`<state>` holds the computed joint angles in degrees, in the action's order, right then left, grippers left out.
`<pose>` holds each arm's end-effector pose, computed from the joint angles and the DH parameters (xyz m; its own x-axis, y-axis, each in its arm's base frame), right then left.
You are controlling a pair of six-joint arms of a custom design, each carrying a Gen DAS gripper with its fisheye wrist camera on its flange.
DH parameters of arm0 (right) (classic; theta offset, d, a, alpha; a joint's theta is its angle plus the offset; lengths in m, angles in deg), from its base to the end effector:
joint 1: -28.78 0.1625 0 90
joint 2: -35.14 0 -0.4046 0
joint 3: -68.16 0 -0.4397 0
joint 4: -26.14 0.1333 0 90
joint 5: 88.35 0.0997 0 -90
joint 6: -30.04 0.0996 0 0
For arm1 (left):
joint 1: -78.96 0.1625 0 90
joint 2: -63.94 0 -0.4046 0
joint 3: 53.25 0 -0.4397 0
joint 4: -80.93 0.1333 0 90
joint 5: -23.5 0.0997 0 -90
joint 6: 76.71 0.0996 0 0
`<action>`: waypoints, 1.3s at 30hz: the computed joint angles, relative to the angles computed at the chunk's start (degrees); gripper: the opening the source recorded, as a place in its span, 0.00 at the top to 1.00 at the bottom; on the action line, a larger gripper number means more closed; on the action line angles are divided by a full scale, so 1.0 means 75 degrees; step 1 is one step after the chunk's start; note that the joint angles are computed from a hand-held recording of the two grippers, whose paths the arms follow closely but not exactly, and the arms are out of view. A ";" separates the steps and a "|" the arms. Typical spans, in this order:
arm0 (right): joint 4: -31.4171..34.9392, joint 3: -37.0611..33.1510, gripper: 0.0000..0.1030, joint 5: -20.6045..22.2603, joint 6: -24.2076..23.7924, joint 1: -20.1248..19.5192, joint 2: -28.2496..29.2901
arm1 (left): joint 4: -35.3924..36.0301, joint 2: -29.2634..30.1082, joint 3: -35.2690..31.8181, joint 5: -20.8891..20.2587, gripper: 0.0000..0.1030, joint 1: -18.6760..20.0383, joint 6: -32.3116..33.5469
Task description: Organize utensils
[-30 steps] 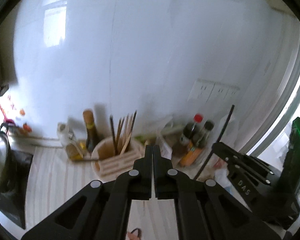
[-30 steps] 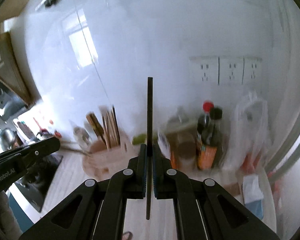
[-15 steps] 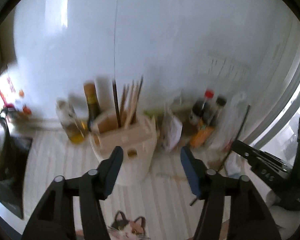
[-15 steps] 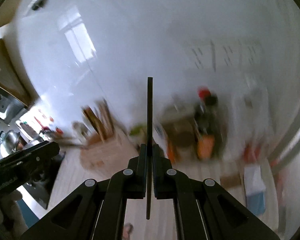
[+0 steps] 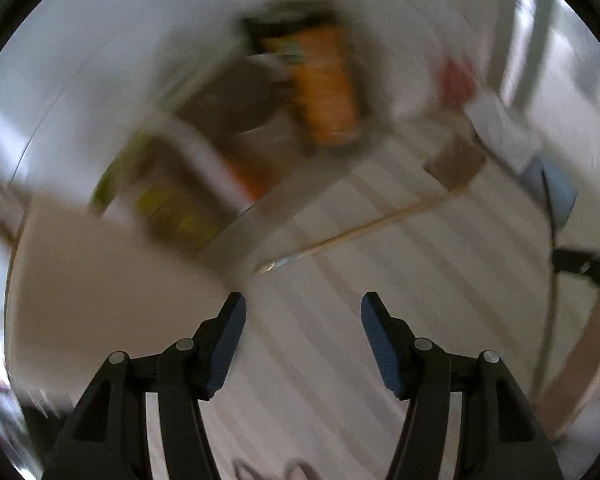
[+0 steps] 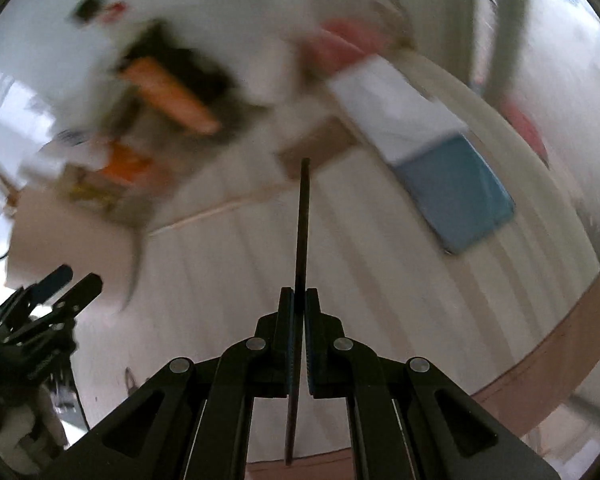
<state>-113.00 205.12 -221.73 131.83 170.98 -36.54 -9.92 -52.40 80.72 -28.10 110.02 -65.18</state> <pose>0.3453 -0.1857 0.0499 -0.6828 0.7176 0.1373 0.4435 0.5564 -0.7026 -0.1670 -0.3284 0.2884 -0.0817 0.8472 -0.5250 0.8537 0.3313 0.4017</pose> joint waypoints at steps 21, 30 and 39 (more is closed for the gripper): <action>0.0295 0.1408 0.95 0.0575 0.0863 -0.0716 -0.1550 | -0.1422 0.2449 0.0454 -0.0454 0.44 -0.0249 0.3483; 0.0136 0.1612 0.95 0.0644 0.0715 -0.0808 -0.1815 | -0.0442 0.3416 -0.0455 -0.1328 0.91 0.0099 0.3453; 0.0154 0.1682 0.95 0.0760 0.0796 -0.0711 -0.1929 | -0.0024 0.2541 -0.0097 -0.1514 0.96 0.0034 0.2334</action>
<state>-111.85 217.74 -216.02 137.80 165.64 -51.00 -10.10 -33.34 79.99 -39.45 110.28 -47.68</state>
